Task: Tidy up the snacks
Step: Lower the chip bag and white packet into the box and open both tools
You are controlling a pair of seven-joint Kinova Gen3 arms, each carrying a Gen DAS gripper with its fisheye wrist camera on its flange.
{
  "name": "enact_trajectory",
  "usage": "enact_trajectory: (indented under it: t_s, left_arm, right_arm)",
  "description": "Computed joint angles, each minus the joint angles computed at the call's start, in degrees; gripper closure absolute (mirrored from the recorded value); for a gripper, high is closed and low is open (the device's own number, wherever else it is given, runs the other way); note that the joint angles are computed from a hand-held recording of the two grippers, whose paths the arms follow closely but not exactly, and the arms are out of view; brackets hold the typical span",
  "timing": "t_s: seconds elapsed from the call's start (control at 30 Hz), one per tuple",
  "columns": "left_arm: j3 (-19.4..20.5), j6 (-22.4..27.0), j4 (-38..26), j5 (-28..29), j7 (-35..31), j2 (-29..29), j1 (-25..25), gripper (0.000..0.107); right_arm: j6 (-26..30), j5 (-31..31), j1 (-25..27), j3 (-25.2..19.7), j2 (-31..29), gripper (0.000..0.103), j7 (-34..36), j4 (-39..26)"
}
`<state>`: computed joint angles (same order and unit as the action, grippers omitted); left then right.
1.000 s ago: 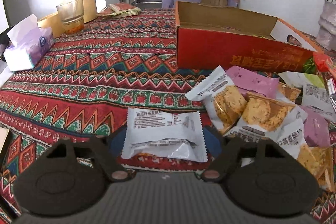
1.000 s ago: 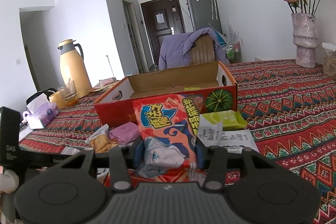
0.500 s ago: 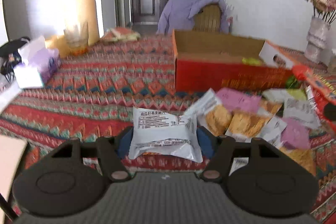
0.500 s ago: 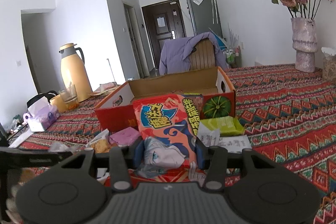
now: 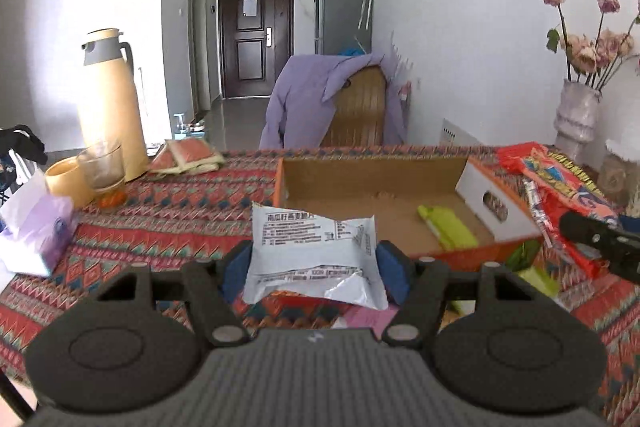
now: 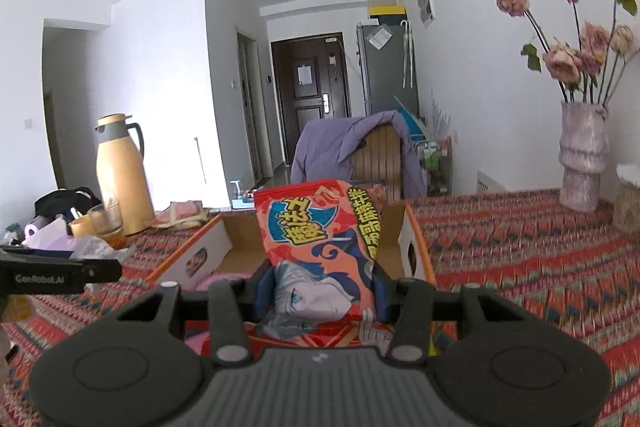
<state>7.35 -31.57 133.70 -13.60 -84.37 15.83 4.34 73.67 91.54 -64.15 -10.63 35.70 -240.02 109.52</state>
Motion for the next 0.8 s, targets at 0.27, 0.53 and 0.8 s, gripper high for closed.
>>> enact_trajectory:
  t_s: [0.27, 0.53, 0.8]
  left_arm:
    - [-0.3, 4.9, -9.1, 6.3, -2.2, 4.3, 4.9, 0.039]
    - [-1.1, 10.1, -19.2, 11.3, -3.3, 10.3, 7.8, 0.039]
    - [-2.5, 15.7, -27.9, 14.0, -4.9, 16.9, 10.0, 0.039]
  right_arm:
    - [-5.6, 3.9, 6.6, 2.0, -0.1, 0.056, 3.2, -2.8]
    - [-12.8, 4.8, 12.7, 3.9, 2.1, 0.056, 6.5, -7.9]
    - [-19.5, 5.3, 16.4, 5.9, 6.2, 0.056, 6.7, -11.8]
